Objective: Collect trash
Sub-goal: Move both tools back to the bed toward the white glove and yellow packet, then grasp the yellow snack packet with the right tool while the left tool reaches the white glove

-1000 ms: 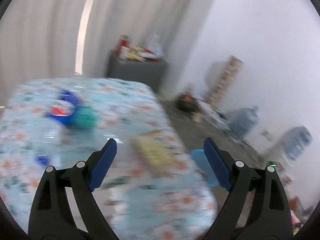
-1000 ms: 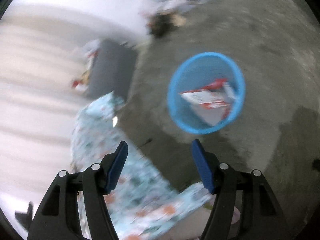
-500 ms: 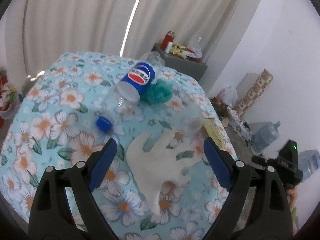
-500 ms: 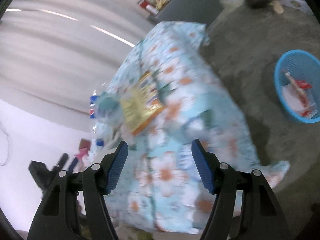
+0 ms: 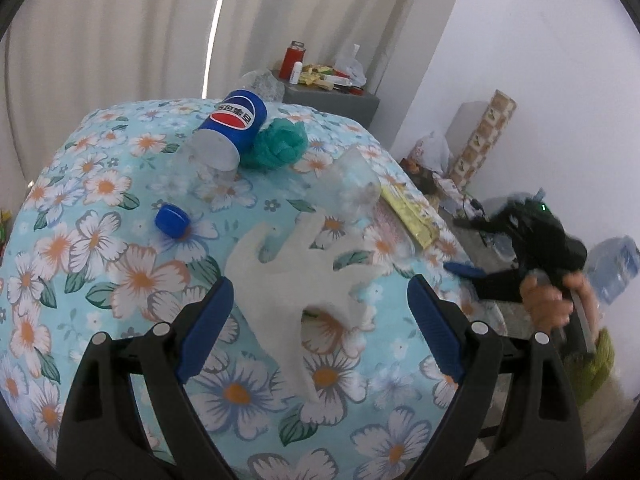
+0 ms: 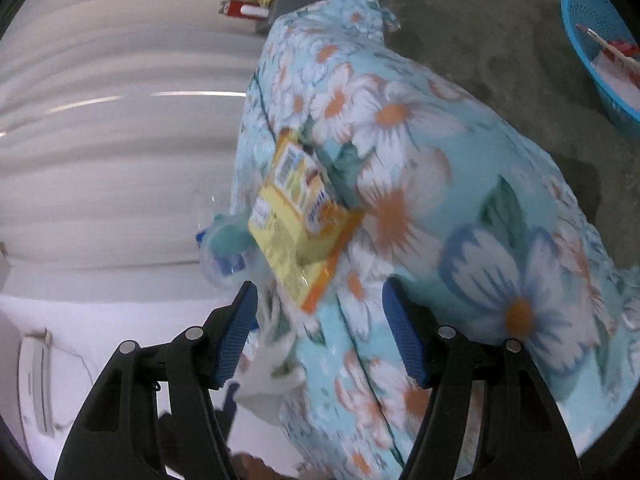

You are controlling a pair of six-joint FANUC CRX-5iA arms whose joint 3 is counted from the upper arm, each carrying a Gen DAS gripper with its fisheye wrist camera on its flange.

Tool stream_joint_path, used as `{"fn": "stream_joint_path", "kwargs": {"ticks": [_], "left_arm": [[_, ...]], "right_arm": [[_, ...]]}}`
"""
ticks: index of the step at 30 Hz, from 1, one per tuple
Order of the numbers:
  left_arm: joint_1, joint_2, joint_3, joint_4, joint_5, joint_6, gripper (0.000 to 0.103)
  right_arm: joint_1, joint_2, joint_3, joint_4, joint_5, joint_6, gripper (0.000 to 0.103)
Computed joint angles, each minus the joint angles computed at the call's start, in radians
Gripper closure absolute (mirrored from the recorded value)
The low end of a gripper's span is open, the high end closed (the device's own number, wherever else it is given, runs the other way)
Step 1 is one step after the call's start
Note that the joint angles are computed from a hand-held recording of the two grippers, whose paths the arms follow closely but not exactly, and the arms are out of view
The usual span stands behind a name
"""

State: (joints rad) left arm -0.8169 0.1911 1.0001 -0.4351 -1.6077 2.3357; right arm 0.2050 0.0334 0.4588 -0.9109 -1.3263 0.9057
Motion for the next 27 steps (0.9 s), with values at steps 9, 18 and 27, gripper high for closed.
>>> {"fn": "stream_joint_path", "kwargs": {"ticks": [9,18,27], "left_arm": [[0.006,-0.037,-0.058,0.005,0.019,-0.002,0.019],[0.015,-0.074,-0.111,0.007,0.037,0.021,0.019],[0.015,-0.088,-0.129,0.006,0.046,0.038,0.019]], "right_arm": [[0.078,0.031,0.04,0.139,0.034,-0.082,0.052],[0.059,0.004,0.028,0.166,0.044,-0.096,0.052],[0.08,0.069,0.117,0.184,-0.016,-0.041,0.073]]}}
